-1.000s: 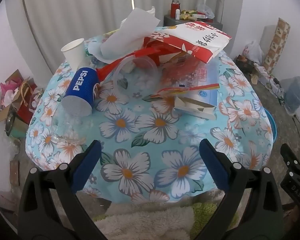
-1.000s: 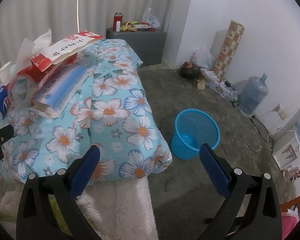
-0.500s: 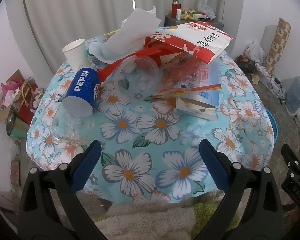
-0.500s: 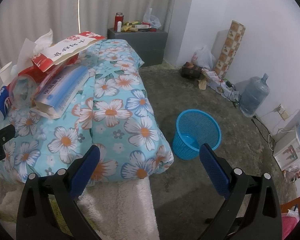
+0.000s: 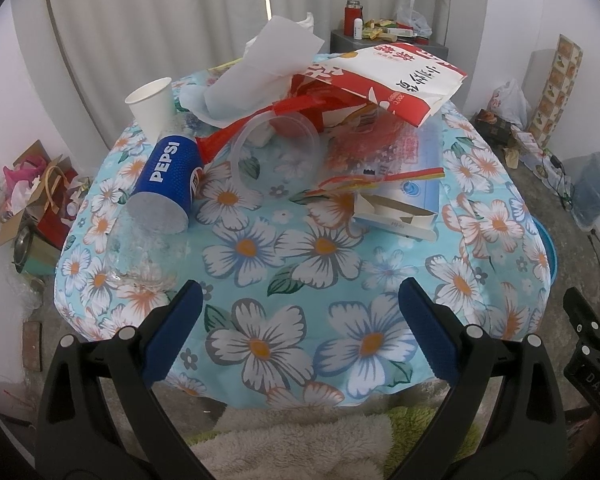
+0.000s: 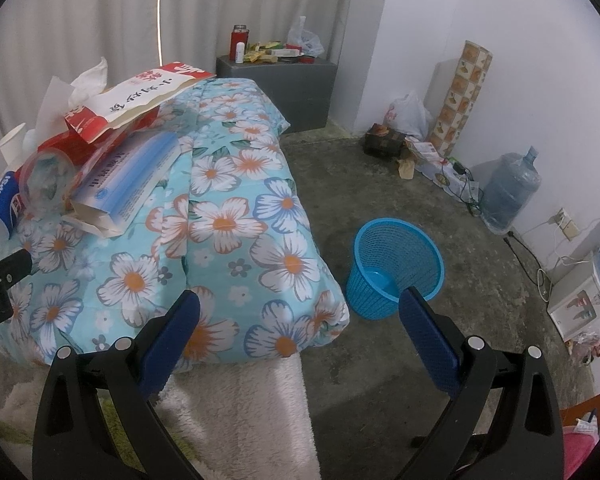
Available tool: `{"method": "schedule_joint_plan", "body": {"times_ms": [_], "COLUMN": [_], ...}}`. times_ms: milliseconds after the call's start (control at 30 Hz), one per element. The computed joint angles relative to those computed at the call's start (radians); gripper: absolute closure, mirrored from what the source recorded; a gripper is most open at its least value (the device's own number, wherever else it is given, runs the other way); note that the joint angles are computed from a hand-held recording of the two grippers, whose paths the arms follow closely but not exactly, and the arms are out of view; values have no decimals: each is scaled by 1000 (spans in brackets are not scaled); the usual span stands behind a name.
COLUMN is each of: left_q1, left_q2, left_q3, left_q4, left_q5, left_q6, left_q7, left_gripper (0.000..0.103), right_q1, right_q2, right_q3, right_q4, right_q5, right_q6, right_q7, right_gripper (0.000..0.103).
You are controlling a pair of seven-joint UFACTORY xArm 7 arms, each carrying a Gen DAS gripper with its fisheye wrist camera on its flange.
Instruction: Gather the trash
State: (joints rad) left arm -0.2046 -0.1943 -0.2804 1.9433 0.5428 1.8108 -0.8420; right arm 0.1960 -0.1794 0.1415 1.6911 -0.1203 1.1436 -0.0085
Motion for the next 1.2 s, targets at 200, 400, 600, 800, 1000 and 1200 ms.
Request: {"method": "schedule_joint_plan", "body": {"times_ms": [200, 400, 600, 800, 1000, 1200], "left_q1": [0, 3, 14, 17, 14, 13], "left_q2": [1, -14, -18, -14, -11, -12], "left_q3": [-1, 9, 2, -4, -3, -2], "left_q4": [1, -15, -15, -12, -9, -10], "left_q5": [2, -8, -9, -5, -4, -3], "left_q6": [1, -4, 2, 7, 8, 9], "left_q7": [1, 6, 12, 13, 11, 11], "left_gripper": [9, 9, 9, 9, 9, 9], "right_q1": [1, 8, 12, 21, 12, 7], "right_q2": [0, 6, 1, 5, -4, -7], "right_q3": [0, 8, 12, 20, 2, 6], "right_q4": [0, 8, 15, -1, -7, -14], "right_q5": [1, -10, -13, -25, -8, -11], "right_q6": [1, 4, 23, 10, 11, 15], "right_q7": [1, 14, 21, 36, 7, 5], "right_gripper": [6, 6, 6, 6, 6, 6]}}
